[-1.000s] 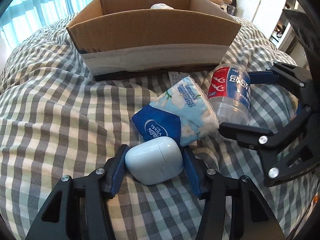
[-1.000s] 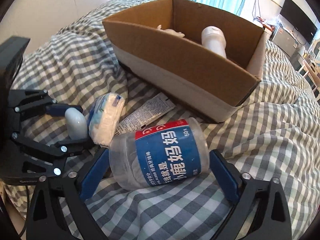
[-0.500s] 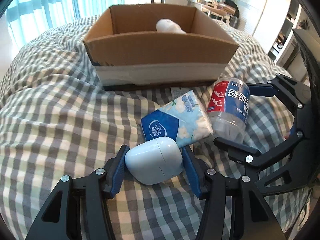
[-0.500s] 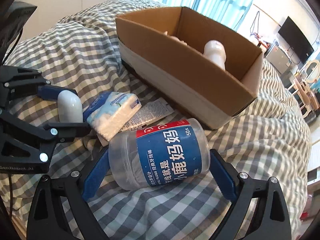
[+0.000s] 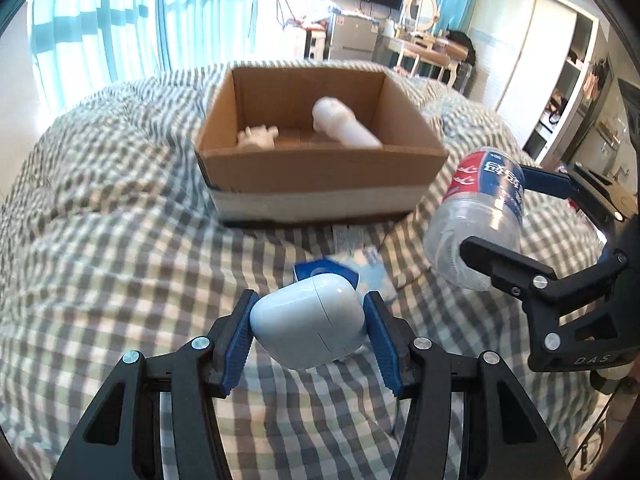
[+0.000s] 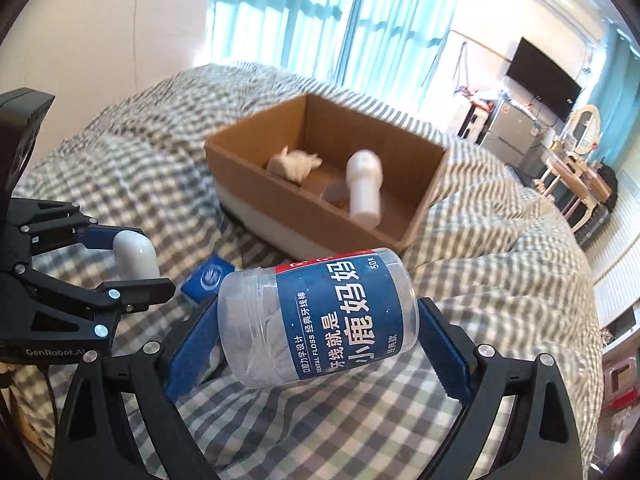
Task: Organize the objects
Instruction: 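Grasp the light-blue case with the left gripper while the right gripper grasps the blue-labelled bottle, then carry the light-blue case and blue-labelled bottle over the box with both grippers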
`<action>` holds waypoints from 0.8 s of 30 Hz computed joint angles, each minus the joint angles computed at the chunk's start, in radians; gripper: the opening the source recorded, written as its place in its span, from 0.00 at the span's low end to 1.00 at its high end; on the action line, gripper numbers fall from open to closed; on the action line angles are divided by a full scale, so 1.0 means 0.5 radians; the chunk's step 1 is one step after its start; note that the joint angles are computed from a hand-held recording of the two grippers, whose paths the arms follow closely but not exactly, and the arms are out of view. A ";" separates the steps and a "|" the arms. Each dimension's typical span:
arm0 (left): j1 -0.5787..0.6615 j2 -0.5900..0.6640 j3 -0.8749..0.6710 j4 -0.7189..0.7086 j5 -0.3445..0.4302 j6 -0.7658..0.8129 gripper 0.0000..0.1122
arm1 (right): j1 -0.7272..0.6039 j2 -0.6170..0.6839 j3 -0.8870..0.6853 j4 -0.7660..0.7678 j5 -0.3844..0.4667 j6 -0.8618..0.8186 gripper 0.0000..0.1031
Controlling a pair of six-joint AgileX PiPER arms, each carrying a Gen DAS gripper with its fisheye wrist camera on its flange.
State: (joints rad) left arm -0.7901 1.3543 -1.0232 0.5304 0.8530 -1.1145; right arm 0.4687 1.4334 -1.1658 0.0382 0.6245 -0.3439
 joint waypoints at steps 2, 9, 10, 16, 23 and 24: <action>0.019 -0.045 -0.021 -0.010 0.012 0.028 0.49 | -0.021 -0.036 -0.021 0.036 0.018 -0.021 0.91; 0.126 -0.118 -0.225 -0.016 0.081 0.225 0.49 | -0.034 -0.048 -0.220 0.028 0.101 -0.002 0.91; 0.141 -0.116 -0.269 -0.014 0.094 0.260 0.49 | -0.053 -0.043 -0.263 0.056 0.116 -0.032 0.91; 0.285 0.036 -0.632 0.085 0.172 0.464 0.49 | -0.114 0.124 -0.660 0.113 0.200 -0.029 0.91; 0.424 0.372 -1.102 0.234 0.199 0.687 0.49 | -0.201 0.594 -1.396 0.218 0.394 0.110 0.91; 0.463 0.446 -1.172 0.227 0.178 0.734 0.49 | -0.208 0.687 -1.533 0.225 0.441 0.144 0.91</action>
State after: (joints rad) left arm -0.5583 1.5772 -1.6093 0.6441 0.9422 -0.7474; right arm 0.3649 1.7770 -1.9324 0.1506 0.8450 -0.2718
